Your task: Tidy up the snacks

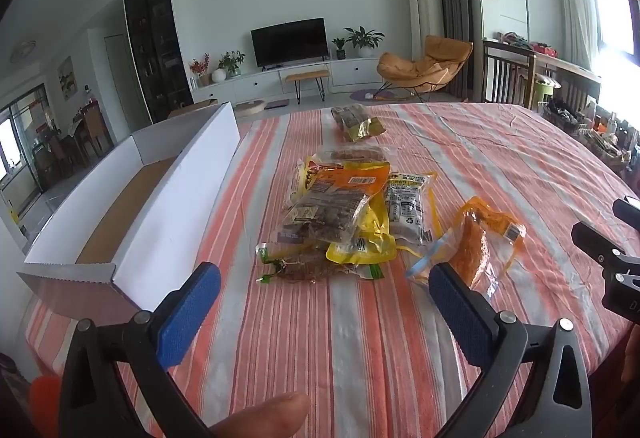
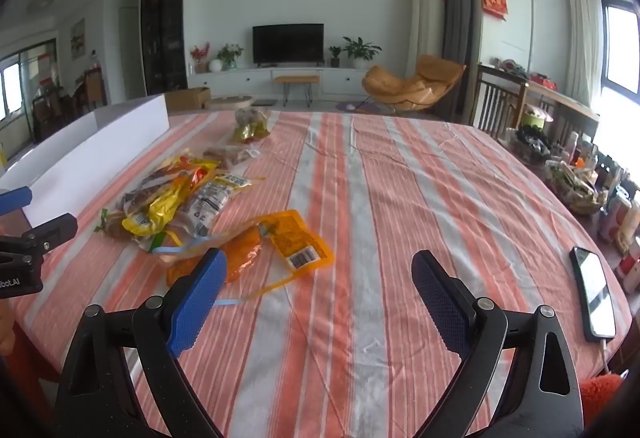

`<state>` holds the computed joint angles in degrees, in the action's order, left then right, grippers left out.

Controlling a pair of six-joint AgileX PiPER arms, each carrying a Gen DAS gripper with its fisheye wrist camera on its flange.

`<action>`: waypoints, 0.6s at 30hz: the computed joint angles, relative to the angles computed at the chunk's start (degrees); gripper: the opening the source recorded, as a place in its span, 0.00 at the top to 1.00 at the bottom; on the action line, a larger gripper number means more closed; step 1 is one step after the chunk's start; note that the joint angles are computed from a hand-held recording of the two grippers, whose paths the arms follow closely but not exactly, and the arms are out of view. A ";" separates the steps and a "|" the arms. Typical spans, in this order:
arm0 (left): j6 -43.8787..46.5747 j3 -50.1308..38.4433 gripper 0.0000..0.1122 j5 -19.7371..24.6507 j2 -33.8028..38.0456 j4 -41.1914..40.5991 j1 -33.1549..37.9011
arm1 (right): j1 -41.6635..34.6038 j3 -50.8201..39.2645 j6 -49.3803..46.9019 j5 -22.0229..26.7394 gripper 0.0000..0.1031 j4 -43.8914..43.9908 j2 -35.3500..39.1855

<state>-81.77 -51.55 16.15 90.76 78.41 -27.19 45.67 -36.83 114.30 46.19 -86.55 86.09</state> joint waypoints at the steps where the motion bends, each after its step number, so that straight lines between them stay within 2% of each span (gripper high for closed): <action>1: -0.06 -0.02 0.08 0.00 0.01 0.01 0.02 | 0.00 0.00 0.00 0.00 0.07 0.00 0.00; 13: 0.64 -0.16 0.08 -0.02 0.20 -0.54 0.04 | -0.56 0.01 0.81 -0.60 0.07 -1.29 0.98; 15: -2.93 0.64 0.08 -1.20 0.68 3.51 1.25 | -0.83 -0.04 0.98 -0.93 0.07 -1.57 1.35; 18: -5.52 1.06 0.08 -0.71 0.95 5.62 0.64 | -1.03 -0.17 1.03 -1.25 0.07 -1.70 1.75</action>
